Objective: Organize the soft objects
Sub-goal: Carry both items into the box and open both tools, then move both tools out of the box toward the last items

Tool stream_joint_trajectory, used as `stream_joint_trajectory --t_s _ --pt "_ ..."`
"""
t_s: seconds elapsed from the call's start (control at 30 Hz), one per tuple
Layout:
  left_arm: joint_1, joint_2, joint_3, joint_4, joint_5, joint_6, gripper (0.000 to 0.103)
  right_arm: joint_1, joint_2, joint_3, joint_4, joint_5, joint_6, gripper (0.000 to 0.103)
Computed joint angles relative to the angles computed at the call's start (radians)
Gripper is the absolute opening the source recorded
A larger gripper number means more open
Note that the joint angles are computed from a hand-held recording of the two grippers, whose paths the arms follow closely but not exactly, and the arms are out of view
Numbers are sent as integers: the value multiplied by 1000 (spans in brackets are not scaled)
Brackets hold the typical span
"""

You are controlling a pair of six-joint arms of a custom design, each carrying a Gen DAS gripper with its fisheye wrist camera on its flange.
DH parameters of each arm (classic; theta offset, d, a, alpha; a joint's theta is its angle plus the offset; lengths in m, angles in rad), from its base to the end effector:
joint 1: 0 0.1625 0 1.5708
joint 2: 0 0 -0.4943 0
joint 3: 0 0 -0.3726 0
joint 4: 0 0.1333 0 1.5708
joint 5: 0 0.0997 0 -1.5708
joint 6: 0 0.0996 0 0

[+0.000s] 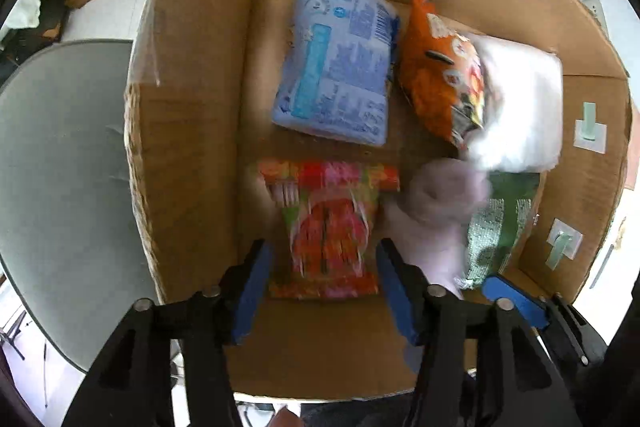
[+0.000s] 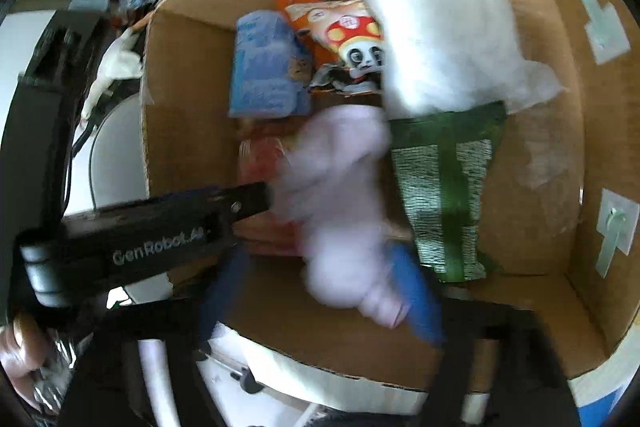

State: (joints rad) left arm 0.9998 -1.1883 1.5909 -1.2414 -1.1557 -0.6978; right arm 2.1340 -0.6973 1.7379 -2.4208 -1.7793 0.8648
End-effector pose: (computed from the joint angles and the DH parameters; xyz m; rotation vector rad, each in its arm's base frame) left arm -0.1462 -0.5485 0.3407 0.0404 2.3600 0.4326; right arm 0.4406 -0.4867 0.0439 -0.4014 -2.8318 -0.0106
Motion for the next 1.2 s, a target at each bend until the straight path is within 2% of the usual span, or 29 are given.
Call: stream_joint_trajectory --t_s 0.3,0.5,0.6,0.67,0.97,1.13,1.17,1.2 --pt "-48 -59 35 -28 18 -16 53 40 -7 -68 166 -118 33 88" --pt "-150 -169 118 -50 66 -66 53 81 -25 -99 301 -240 57 88" --pt "-197 -187 138 -66 100 -88 53 117 -40 -111 403 -303 105 88" --pt "-217 -211 145 -65 125 -98 53 135 -55 -101 431 -332 137 88" --pt "-325 -302 161 -40 174 -182 53 227 -124 -81 505 -415 199 88" --pt "-398 -335 146 0 181 -218 53 278 -164 -77 542 -433 232 88" --pt "-411 -340 145 3 187 -222 56 286 -172 -75 543 -433 235 88" --pt "-429 -345 142 11 194 -228 71 296 -179 -74 547 -435 239 88"
